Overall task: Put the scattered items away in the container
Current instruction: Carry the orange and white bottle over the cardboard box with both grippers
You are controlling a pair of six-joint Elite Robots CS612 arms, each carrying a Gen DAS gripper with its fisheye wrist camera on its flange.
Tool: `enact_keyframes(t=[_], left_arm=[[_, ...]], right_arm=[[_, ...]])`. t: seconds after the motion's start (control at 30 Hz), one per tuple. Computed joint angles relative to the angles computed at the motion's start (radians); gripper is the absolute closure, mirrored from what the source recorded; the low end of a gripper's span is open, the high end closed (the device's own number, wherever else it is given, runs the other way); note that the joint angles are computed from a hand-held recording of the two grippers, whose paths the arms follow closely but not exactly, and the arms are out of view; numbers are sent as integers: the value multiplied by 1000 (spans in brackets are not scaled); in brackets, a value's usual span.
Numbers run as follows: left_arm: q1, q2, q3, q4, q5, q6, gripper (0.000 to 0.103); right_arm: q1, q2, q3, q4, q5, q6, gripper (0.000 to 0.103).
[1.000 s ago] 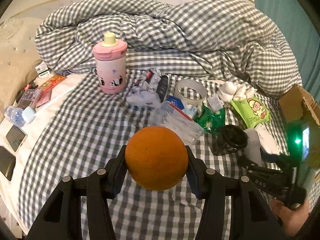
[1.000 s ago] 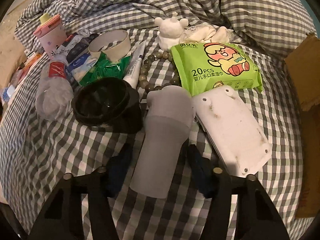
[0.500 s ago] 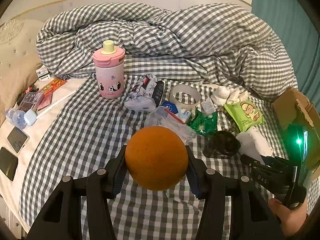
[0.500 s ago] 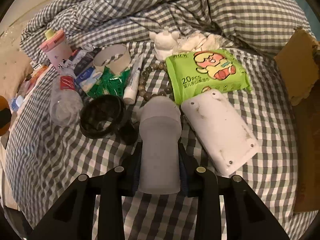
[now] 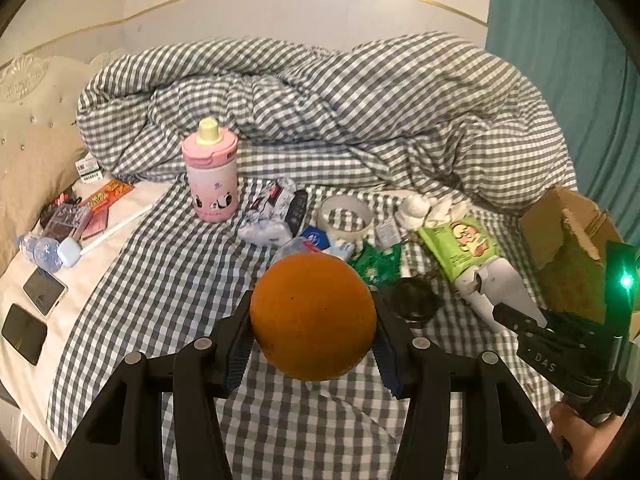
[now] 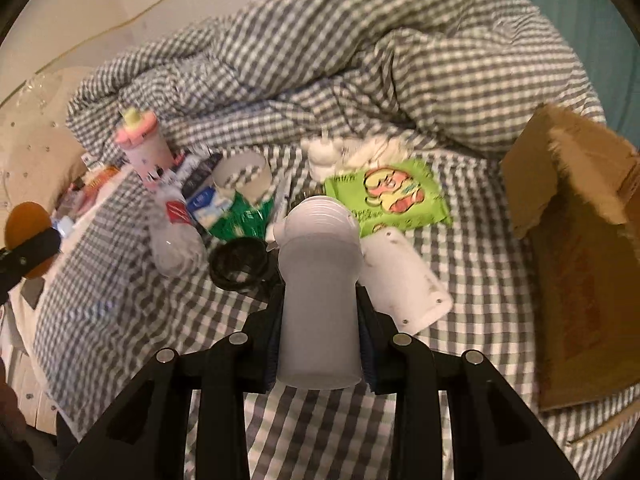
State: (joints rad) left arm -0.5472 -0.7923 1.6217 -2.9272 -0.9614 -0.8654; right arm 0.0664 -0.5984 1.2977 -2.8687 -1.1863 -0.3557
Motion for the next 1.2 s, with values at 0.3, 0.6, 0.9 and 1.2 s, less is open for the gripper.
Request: enact_keyframes(t=[0.3,0.6,0.9,1.2], left_arm=[[-46,-38,20,-45,64,34,49],[-99,-65,22,-85,125,81,49],[-132,-53,-30,-124,115,169,49],[-146,5,-141,-144,52,260,49]], right_arm=[[-39,-106,136,-152,76,21,71],[-90,-195,242,-267,132,35,71],[-137,-229,283,-346,137,80,71],[-195,-239,287,-401,76,144,71]])
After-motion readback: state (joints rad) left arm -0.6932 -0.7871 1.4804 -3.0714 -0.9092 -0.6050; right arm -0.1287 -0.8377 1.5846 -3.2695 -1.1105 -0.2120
